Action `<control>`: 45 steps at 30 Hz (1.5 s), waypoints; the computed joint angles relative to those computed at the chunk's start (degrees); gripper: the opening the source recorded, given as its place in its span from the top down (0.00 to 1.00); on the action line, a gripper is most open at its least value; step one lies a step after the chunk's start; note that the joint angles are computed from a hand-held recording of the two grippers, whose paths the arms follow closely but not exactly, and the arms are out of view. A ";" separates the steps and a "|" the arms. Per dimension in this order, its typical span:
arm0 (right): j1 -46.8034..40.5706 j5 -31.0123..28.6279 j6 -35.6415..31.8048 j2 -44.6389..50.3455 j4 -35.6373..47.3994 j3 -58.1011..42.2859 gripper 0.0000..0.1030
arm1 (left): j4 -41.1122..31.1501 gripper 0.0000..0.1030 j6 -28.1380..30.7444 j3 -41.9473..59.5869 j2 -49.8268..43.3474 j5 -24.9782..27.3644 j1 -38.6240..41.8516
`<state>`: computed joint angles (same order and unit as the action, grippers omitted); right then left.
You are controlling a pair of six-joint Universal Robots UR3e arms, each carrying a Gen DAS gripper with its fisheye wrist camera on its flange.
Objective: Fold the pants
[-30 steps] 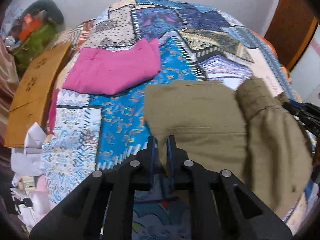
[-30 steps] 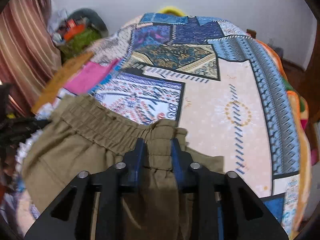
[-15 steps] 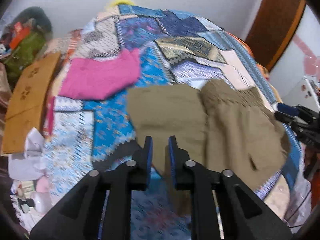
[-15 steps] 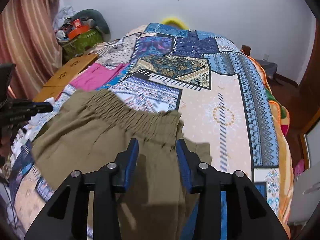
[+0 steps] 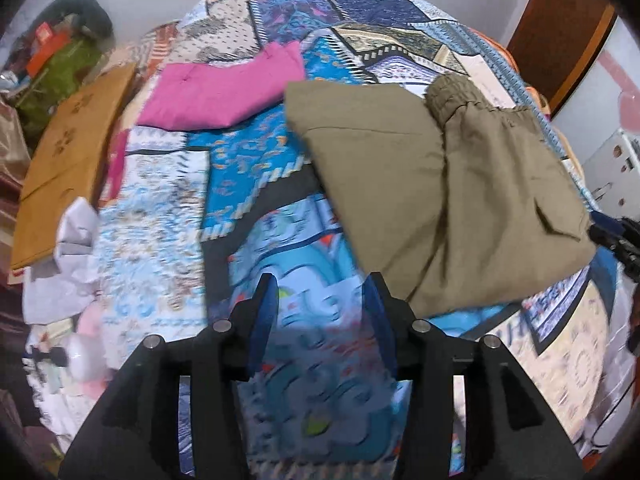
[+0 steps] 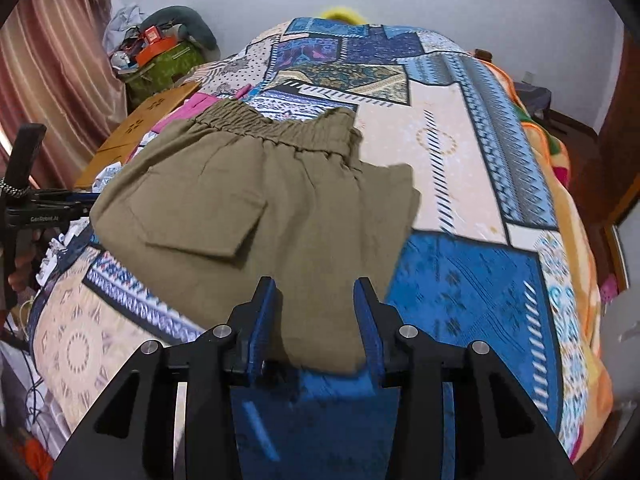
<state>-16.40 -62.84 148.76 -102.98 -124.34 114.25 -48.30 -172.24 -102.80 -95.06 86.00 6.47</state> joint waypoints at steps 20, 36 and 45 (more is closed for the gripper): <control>-0.98 0.75 10.29 8.36 -3.75 -4.50 0.38 | -1.97 0.55 -3.94 15.97 -14.04 -7.63 -0.63; -4.05 11.30 12.60 16.41 -4.61 -4.41 0.43 | 1.69 0.86 -4.44 22.25 -21.12 -4.93 -3.88; -1.89 9.27 15.07 16.62 -9.07 -5.43 0.86 | 5.63 0.97 -5.28 20.95 -18.80 0.58 -6.28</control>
